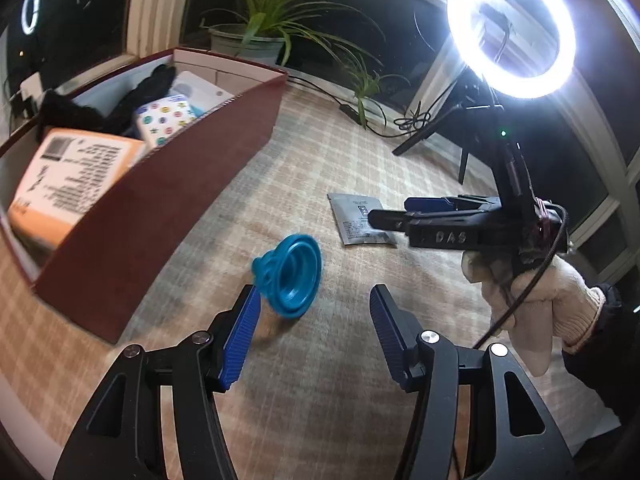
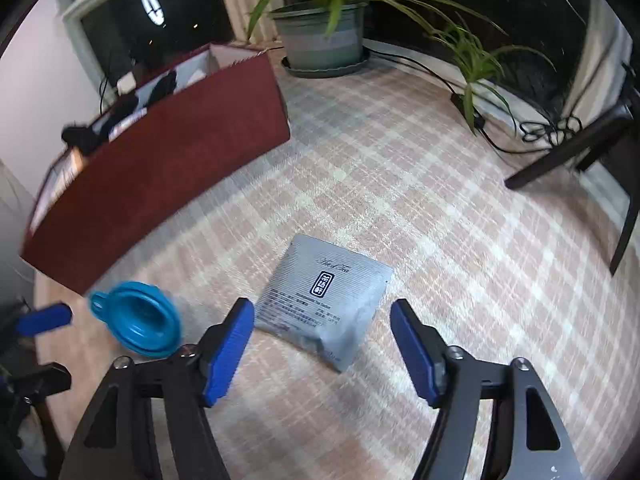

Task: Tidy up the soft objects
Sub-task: 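Position the left gripper around the funnel rim while the right centers over the sachet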

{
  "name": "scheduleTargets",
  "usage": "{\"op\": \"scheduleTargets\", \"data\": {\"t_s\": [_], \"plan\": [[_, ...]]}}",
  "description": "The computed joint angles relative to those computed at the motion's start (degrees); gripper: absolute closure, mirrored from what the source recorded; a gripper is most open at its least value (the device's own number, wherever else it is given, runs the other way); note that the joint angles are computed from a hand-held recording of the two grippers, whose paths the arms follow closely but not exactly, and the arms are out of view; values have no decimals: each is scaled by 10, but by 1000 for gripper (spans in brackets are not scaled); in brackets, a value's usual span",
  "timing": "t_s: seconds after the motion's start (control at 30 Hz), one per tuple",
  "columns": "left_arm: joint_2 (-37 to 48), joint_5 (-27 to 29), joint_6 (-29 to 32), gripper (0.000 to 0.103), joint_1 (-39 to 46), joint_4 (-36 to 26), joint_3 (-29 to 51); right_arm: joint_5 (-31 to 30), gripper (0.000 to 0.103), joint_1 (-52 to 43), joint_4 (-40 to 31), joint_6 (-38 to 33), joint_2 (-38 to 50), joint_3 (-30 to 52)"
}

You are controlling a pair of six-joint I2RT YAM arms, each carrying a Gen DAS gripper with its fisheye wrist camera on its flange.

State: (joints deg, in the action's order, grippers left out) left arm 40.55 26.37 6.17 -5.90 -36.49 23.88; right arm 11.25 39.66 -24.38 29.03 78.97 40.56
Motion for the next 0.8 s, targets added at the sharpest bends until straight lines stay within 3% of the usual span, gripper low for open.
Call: {"op": "scheduleTargets", "data": {"t_s": [0.2, 0.3, 0.57, 0.8], "plan": [[32, -53, -37, 46, -38, 76, -29, -6, 33, -8, 43, 8, 9, -29], [29, -75, -45, 40, -45, 101, -47, 24, 31, 10, 54, 16, 31, -26], [31, -126, -52, 40, -60, 135, -68, 73, 25, 44, 63, 30, 94, 3], [82, -196, -81, 40, -94, 213, -79, 103, 22, 54, 56, 35, 112, 18]]}}
